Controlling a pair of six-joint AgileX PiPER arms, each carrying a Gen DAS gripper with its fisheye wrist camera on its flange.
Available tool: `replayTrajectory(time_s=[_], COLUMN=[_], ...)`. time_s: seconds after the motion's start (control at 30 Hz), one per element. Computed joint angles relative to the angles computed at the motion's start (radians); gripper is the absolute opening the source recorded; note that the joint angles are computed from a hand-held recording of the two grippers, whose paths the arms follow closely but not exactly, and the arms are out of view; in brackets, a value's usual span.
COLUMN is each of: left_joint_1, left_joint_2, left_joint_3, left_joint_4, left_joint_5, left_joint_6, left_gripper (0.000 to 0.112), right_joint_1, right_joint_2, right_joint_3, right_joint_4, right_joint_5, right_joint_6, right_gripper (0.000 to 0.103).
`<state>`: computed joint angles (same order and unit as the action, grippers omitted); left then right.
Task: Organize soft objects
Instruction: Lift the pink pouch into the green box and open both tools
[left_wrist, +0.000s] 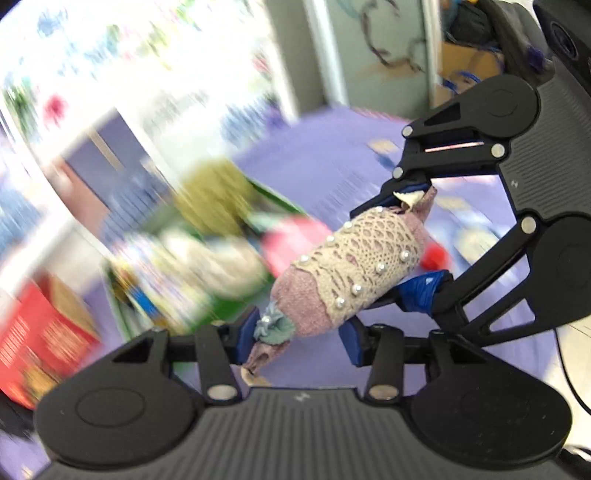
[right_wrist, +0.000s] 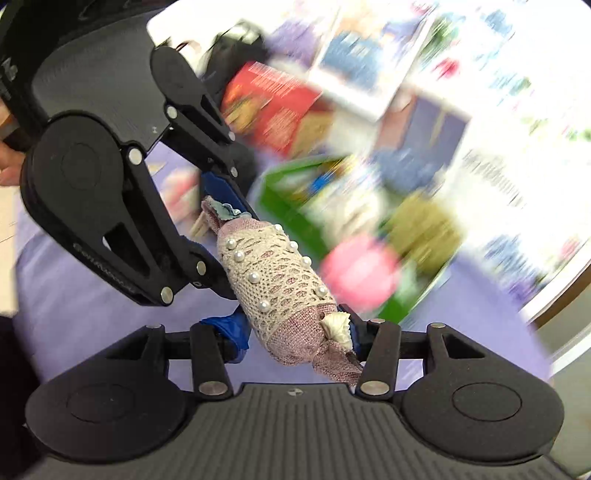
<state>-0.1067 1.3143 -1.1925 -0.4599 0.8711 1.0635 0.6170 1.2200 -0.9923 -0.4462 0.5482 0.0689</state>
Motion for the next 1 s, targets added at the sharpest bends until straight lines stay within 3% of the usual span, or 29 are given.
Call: replayTrajectory(time_s=[0.1, 0.23, 0.37, 0.43, 0.47, 0.53, 0.6, 0.83, 1.0], left_joint_1=[-0.047, -0.056, -0.057, -0.066, -0.064, -0.043, -0.014, 0.000, 0.027], left_joint_2=[0.178, 0.493, 0.770, 0.883, 0.919, 0.947, 0.913, 0.807, 0.654], left_joint_3=[-0.247, -0.647, -0.973, -1.109, -1.151, -1.187, -1.127, -1.011, -0.861], left_joint_4=[0.092, 0.169, 0.245, 0.317, 0.331, 0.308, 0.264, 0.271, 0.227], left_joint_5=[-0.013, 0.117, 0.257, 0.292, 0.286, 0.288, 0.244, 0.169, 0.147], left_joint_6=[-0.101, -0.239, -0.334, -0.407, -0.440, -0.464, -0.450, -0.461, -0.451], left_gripper=[0.046, 0.048, 0.055, 0.081, 0.085, 0.096, 0.103, 0.103, 0.103], right_joint_1=[-0.121, -0.243, -0.300, -0.315, -0.321, -0.334, -0.346, -0.336, -0.310], right_joint_2=[0.153, 0.404, 0.585, 0.641, 0.654, 0.645, 0.639, 0.604, 0.478], right_joint_3=[-0.209, -0.504, -0.669, -0.688, -0.688, -0.642, -0.622, -0.614, -0.543], right_joint_4=[0.102, 0.258, 0.374, 0.404, 0.420, 0.466, 0.520, 0.493, 0.395], right_joint_5=[-0.014, 0.042, 0.098, 0.084, 0.081, 0.041, 0.011, -0.019, -0.031], right_joint_6=[-0.153, -0.349, -0.439, -0.453, -0.450, -0.445, -0.468, -0.420, -0.308], right_gripper=[0.036, 0.036, 0.038, 0.038, 0.037, 0.038, 0.039, 0.039, 0.039])
